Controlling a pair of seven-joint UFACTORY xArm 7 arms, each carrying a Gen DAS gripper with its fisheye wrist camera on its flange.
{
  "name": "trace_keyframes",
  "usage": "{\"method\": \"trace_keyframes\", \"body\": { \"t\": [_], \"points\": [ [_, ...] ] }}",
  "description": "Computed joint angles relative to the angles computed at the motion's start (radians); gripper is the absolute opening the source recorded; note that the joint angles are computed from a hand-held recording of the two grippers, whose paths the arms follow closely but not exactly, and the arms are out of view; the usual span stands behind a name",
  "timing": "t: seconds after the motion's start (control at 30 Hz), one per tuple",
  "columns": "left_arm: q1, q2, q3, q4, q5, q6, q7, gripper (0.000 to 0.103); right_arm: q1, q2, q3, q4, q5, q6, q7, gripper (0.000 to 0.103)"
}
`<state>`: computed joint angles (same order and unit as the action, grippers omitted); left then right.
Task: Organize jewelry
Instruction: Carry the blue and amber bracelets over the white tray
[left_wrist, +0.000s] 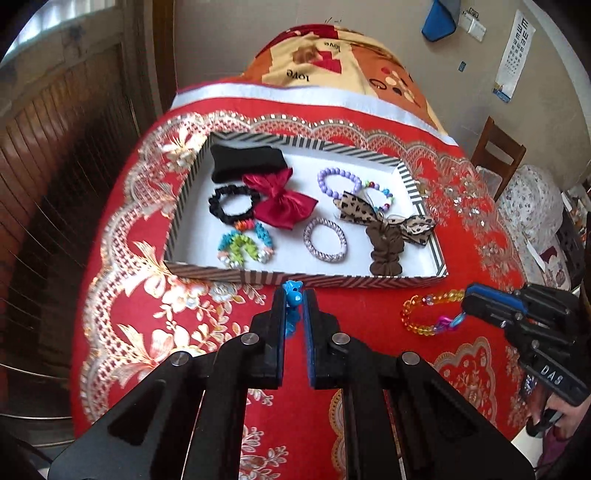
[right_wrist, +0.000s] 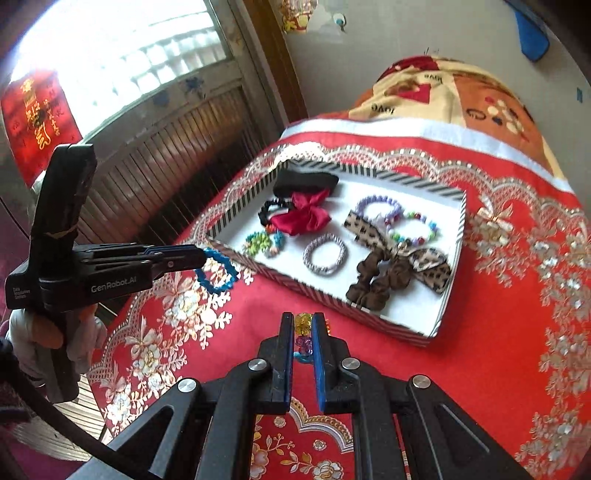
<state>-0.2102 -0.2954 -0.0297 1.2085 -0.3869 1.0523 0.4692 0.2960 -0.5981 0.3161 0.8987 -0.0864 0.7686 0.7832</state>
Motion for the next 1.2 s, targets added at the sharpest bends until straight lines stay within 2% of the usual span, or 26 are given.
{"method": "trace_keyframes", "body": {
  "t": [0.6,1.2],
  "points": [
    [-0.014,0.007,-0.01,0.063,0.007,-0.038,0.015,0.007,-0.042,-0.008,0.008,0.078,-0.057,0.069,-0.015,0.008],
    [-0.027,0.111,-0.048,0.153,0.05,-0.073,-0.017,0.007,-0.09,0.059,-0.047,0.143,-0.081,0.078,-0.106,0.008]
  ]
}}
